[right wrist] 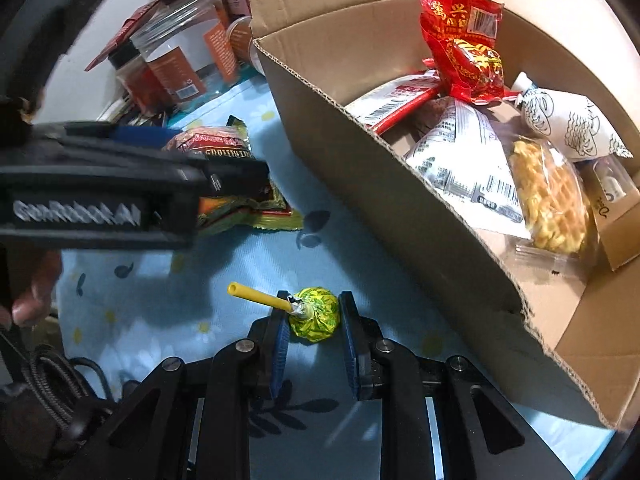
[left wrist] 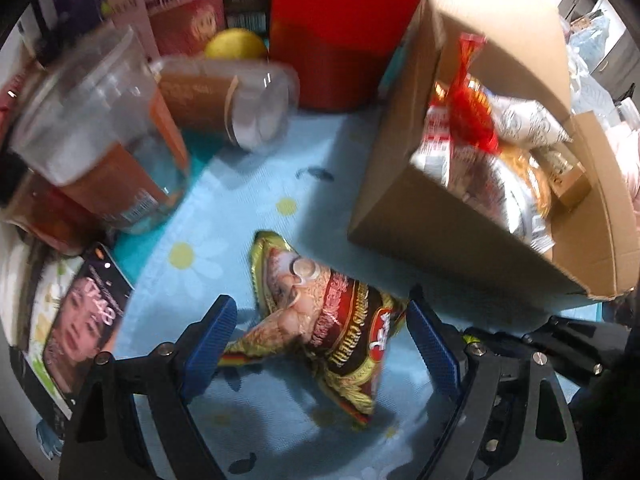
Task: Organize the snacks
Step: 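Grasp the cereal sachet with the left gripper while the right grasps the lollipop, then lift the cereal sachet and lollipop and carry both toward the cardboard box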
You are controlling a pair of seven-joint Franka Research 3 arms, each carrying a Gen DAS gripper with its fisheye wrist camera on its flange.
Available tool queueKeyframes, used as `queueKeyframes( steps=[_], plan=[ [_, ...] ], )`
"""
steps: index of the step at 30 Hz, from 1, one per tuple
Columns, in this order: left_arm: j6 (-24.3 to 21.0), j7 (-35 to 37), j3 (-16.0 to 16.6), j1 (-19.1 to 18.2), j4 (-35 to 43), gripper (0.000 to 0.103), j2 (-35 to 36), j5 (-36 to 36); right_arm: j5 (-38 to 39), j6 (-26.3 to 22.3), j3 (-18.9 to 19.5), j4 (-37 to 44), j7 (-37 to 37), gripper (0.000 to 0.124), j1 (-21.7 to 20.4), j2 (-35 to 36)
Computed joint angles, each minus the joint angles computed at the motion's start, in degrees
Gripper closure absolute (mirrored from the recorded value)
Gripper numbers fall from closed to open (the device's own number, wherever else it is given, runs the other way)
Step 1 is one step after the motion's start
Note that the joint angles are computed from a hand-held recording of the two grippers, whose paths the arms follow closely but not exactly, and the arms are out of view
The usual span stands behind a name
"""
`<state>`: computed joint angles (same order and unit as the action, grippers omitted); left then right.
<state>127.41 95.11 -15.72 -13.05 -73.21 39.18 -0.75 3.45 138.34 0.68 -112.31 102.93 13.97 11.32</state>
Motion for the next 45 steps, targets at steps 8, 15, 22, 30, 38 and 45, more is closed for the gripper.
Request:
queueKeyframes(
  steps=[8,15,22,30,38,45],
  plan=[
    [1.61,0.97,0.17,-0.15,-2.54,0.020,-0.66,0.88,0.64,0.68,0.01,-1.37,-1.07,0.100,-0.30,-0.91],
    [3.45,2.13,-0.83,0.77,-6.23,0.042,-3.03,-0.03,0.46,0.88,0.03,-2.81,-0.02,0.100,-0.27,-2.13],
    [3.04,3.56,-0.93,1.02,-9.13,0.043,-5.81,-0.30,0.95,1.16,0.38,-4.40,0.31,0.100,-0.42,-3.58],
    [3.66,3.39,-1.12,1.75,-17.40,0.043,-11.95,-1.88,3.10,0.69,1.32,-7.13,-1.89,0.100,-0.32,-6.19],
    [5.13,2.75,-1.00,1.98,-28.01,0.043,-19.42,-3.47,4.41,-0.06,2.21,-9.74,-3.61,0.100,0.46,-8.83],
    [5.06,0.92,-0.40,1.18,-30.94,0.043,-21.04,-3.34,5.27,-1.26,2.91,-12.21,-4.52,0.100,1.12,-11.36]
  ],
)
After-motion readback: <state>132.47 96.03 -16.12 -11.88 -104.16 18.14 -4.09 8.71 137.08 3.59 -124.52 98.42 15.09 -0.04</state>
